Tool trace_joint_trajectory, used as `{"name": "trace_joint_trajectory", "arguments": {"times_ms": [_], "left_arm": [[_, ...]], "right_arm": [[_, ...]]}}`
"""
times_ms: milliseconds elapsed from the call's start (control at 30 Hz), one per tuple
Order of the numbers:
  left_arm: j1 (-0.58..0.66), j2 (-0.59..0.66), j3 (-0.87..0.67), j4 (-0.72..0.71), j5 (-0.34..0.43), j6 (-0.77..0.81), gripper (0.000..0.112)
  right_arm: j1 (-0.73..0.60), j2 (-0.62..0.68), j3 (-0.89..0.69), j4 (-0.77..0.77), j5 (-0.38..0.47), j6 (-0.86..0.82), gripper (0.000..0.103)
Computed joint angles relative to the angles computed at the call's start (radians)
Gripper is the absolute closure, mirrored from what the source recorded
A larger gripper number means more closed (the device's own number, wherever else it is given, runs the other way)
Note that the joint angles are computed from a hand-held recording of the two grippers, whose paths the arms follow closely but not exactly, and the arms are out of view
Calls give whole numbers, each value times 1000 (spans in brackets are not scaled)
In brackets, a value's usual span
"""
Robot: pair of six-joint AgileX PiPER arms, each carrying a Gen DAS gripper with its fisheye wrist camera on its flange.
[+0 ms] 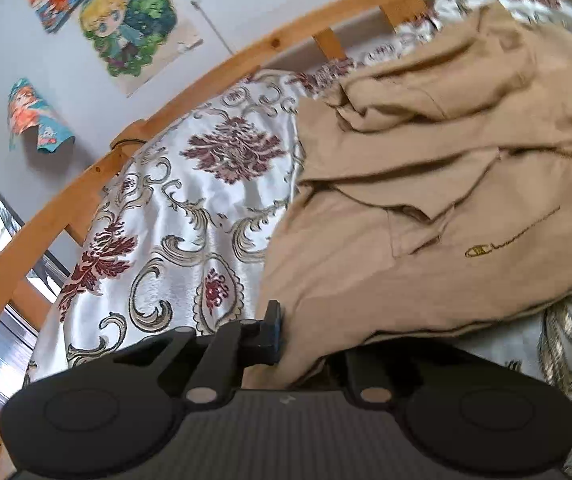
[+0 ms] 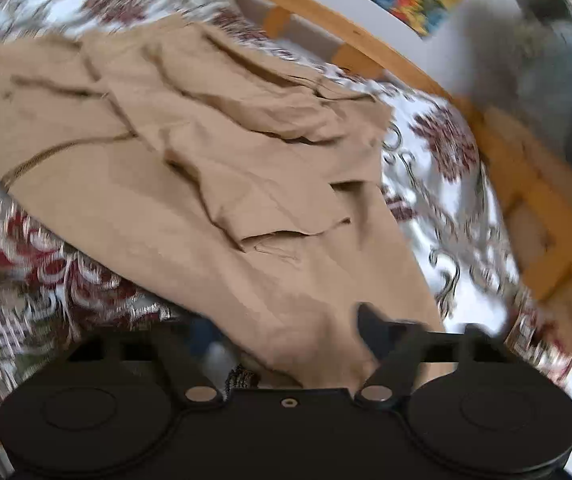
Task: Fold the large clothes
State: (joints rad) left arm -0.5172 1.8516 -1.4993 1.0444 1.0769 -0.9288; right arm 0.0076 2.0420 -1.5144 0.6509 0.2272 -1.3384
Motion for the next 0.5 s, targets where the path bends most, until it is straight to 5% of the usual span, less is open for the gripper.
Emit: {"name": "trace_joint_trajectory", "arguments": {"times_ms": [167,500], "left_arm": [[-3,-58,13,12,-26,8,106],[55,-270,-78,-208,-33,390,107]], "right_arm": [[-17,-59,10,54,64,-34,94],[-72,-317,52,62,267,-108,97]]}}
